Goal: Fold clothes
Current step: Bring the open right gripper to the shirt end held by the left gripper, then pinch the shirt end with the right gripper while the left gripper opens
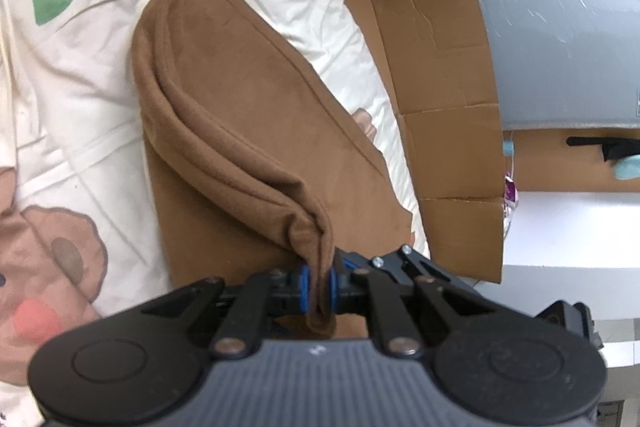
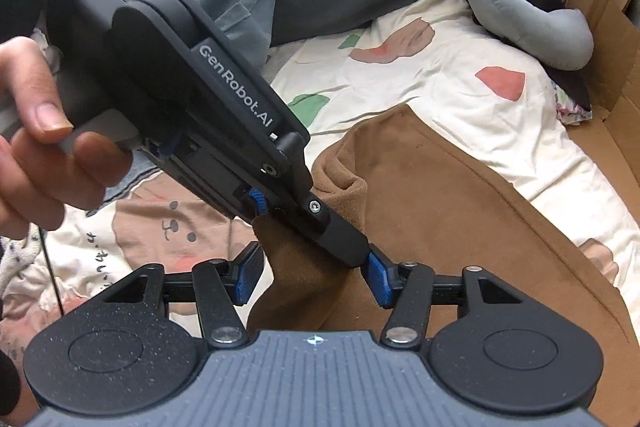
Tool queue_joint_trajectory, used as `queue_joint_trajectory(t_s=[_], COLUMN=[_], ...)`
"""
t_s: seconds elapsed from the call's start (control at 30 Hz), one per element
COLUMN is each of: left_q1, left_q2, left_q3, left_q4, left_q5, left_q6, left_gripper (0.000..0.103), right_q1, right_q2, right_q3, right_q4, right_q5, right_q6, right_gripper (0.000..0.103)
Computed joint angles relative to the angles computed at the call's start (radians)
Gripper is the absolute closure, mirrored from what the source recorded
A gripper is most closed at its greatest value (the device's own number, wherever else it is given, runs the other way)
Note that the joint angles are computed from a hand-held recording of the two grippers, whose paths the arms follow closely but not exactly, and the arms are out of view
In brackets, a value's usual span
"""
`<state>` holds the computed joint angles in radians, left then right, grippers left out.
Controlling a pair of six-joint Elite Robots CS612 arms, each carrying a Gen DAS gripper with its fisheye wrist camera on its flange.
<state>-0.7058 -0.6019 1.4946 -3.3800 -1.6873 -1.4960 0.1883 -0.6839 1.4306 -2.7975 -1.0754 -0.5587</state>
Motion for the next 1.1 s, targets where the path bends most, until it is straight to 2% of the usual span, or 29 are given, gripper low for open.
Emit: queue_joint_trajectory(t_s=[0.13, 0.2, 0.3, 0.4, 0.6, 0.73, 0.9, 1.0, 1.1], left_q1=[0.002, 0.003, 0.004, 0.004, 0.006, 0.006, 0.009, 0.009, 0.007], left_q2=[-0.001, -0.003, -0.007, -0.009, -0.001, 0.005, 0.012, -0.004, -0.032], left_q3=[-0.001, 0.003, 0.012, 0.020, 0.019, 0.011, 0.010, 0.036, 0.072], left_q4=[-0.010, -0.025, -0.063, -0.097, -0.154, -0.171, -0.218, -0.214, -0.155], left_q5=[-0.017, -0.018, -0.007, 0.004, 0.016, 0.002, -0.009, 0.037, 0.106], left_q6=[0.010, 0.017, 0.025, 0.036, 0.013, 0.020, 0.012, 0.020, 0.041], left_gripper=[0.090, 0.089, 0.080, 0.075, 0.071, 0.060, 0.060, 0.060, 0.052], right_q1=[0.005, 0.006, 0.005, 0.003, 0.003, 0.007, 0.001, -0.004, -0.008], right_q2=[0.006, 0.009, 0.012, 0.012, 0.013, 0.011, 0.011, 0.010, 0.006], right_q3=[-0.004, -0.006, -0.007, -0.001, -0.007, -0.006, 0.002, 0.001, 0.007], right_q4=[-0.016, -0.024, -0.030, -0.059, -0.054, -0.047, -0.057, -0.049, -0.045], right_q5=[-0.020, -0.023, -0.008, 0.004, 0.000, -0.006, 0.001, 0.013, 0.032], right_q6=[0.013, 0.019, 0.015, 0.022, 0.043, 0.034, 0.046, 0.052, 0.047], right_gripper=[0.060, 0.070, 0.085, 0.091, 0.094, 0.093, 0.094, 0.100, 0.100])
